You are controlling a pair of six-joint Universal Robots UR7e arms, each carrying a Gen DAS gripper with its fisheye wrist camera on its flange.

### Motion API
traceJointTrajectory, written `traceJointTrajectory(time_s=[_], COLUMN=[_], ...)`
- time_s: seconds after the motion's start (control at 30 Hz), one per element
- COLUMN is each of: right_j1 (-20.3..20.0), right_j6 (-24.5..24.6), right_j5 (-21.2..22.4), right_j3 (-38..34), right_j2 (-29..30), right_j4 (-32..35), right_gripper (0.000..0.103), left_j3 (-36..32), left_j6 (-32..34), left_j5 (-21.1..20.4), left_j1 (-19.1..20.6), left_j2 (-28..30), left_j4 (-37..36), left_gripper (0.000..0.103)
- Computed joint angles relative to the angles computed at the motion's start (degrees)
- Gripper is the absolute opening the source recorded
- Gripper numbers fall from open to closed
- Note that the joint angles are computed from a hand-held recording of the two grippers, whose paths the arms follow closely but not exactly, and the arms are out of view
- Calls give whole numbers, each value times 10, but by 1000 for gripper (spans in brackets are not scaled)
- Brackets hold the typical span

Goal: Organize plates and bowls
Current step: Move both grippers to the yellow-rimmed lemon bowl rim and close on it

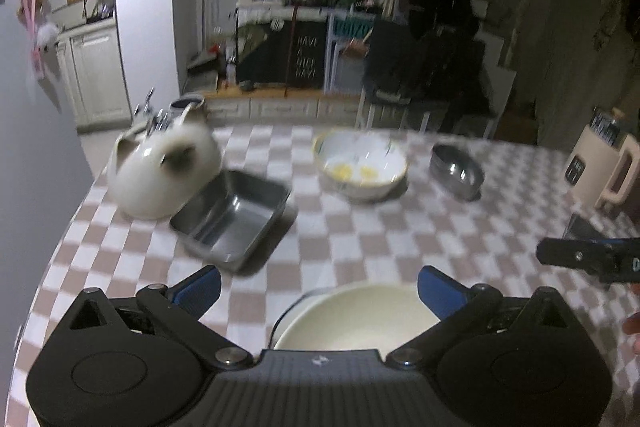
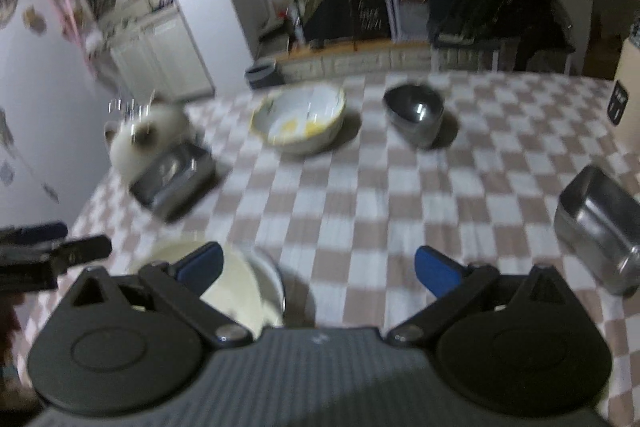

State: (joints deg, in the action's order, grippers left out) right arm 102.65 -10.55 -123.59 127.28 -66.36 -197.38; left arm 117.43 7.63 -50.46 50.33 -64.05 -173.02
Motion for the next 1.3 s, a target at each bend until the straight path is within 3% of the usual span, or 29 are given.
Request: traceJointTrajectory(time_s=[0.27,0.5,0.7,0.87,0.93,1.03,1.1,1.2,1.3], right_j1=[-32,-71,-86,-113,-126,-141,-151,-156,-158], right_j6=[-25,-20,-26,7,15,49,72,79,71], right_j5=[52,91,74,132,166,200,206,194,193], right_j3=[-56,-127,-201,-255,-275,-298,-321,-347,-365], right_j2=[30,71,115,139,148,161,174,192,203], right_j4=[-82,-67,-14,62,89,123,143,164,180], right_gripper=[103,103,102,97,91,73,57,42,32], left_j3=[-62,-166,-288,-382,-418,-473,-508,-556,-597], left_j6=[47,65,23,6,21,30,19,1,-10], left_j5=[-17,-20,-30,-40,-47,-48,-55,-60,-63], left_j1=[2,25,66,93,102,113,121,132,141], left_j2=[72,155,224,275,295,326,344,371,395], left_j4=[-90,-116,-37,49,80,144,184,232,273], left_gripper=[103,103,103,103,100,83,74,62,49])
